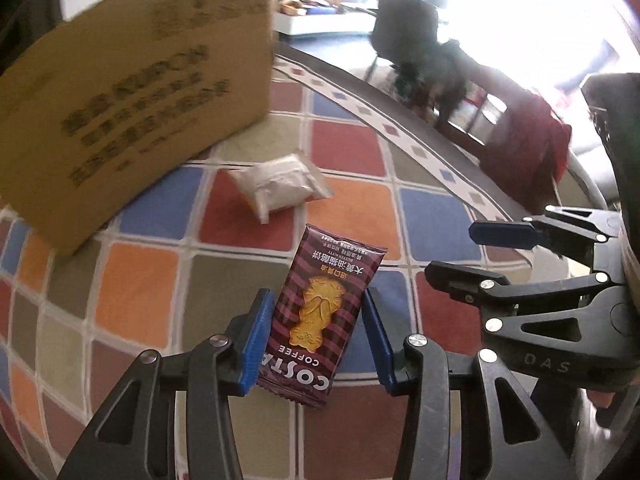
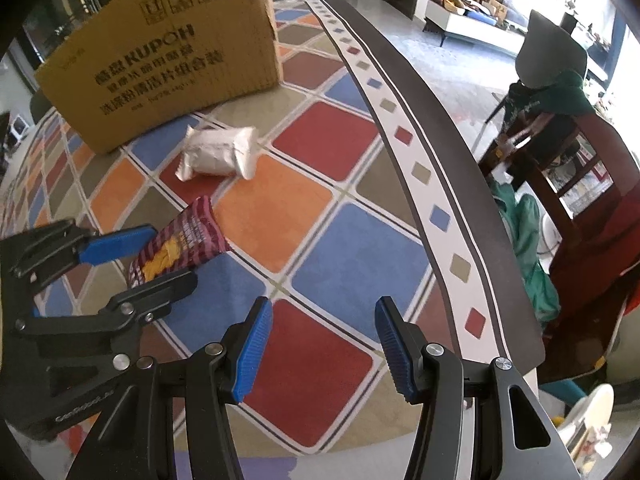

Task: Organize snacks
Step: 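Grasp and lift the COSTA bar with the left tool while the right approaches the white packet, then close the right tool on the white packet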

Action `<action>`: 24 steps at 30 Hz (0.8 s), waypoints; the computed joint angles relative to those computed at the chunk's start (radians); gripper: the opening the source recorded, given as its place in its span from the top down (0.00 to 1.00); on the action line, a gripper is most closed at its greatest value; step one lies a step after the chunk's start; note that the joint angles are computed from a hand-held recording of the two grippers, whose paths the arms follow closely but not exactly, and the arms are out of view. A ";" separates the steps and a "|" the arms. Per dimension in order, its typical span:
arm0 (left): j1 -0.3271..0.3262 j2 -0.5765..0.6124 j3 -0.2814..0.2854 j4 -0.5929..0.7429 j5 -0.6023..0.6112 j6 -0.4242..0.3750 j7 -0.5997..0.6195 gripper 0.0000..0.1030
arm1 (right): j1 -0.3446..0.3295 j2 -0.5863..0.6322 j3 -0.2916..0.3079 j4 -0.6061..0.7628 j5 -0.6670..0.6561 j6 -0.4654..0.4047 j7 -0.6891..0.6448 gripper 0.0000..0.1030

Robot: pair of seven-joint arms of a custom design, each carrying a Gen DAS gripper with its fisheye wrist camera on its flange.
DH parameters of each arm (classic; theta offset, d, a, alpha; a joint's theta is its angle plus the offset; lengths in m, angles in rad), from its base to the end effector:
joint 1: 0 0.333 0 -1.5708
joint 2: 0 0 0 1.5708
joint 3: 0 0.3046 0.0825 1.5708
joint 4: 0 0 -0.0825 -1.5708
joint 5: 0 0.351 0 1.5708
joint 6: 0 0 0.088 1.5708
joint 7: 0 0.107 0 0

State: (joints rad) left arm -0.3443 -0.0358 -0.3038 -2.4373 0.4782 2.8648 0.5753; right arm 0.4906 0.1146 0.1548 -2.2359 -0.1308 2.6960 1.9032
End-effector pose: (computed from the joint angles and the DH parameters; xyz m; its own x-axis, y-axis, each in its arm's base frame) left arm 0.3760 -0.3171 0.3751 -0.1187 -0.9837 0.1351 -0.8827 0.0422 -0.4681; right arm 0.4320 0.3293 0.3678 0.4110 -0.9108 -0.0386 -0.8617 -0.3743 -0.3427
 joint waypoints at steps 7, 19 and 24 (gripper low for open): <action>0.034 -0.072 -0.024 -0.014 0.155 -0.116 -0.280 0.56 | -0.003 0.017 0.020 0.016 0.071 0.070 -0.085 0.47; 0.099 -0.130 -0.036 -0.029 0.255 -0.187 -0.453 0.56 | 0.019 0.136 0.037 0.152 0.193 0.194 -0.211 0.27; 0.120 -0.135 -0.026 -0.037 0.271 -0.185 -0.475 0.56 | 0.028 0.209 0.040 0.252 0.183 0.146 -0.220 0.27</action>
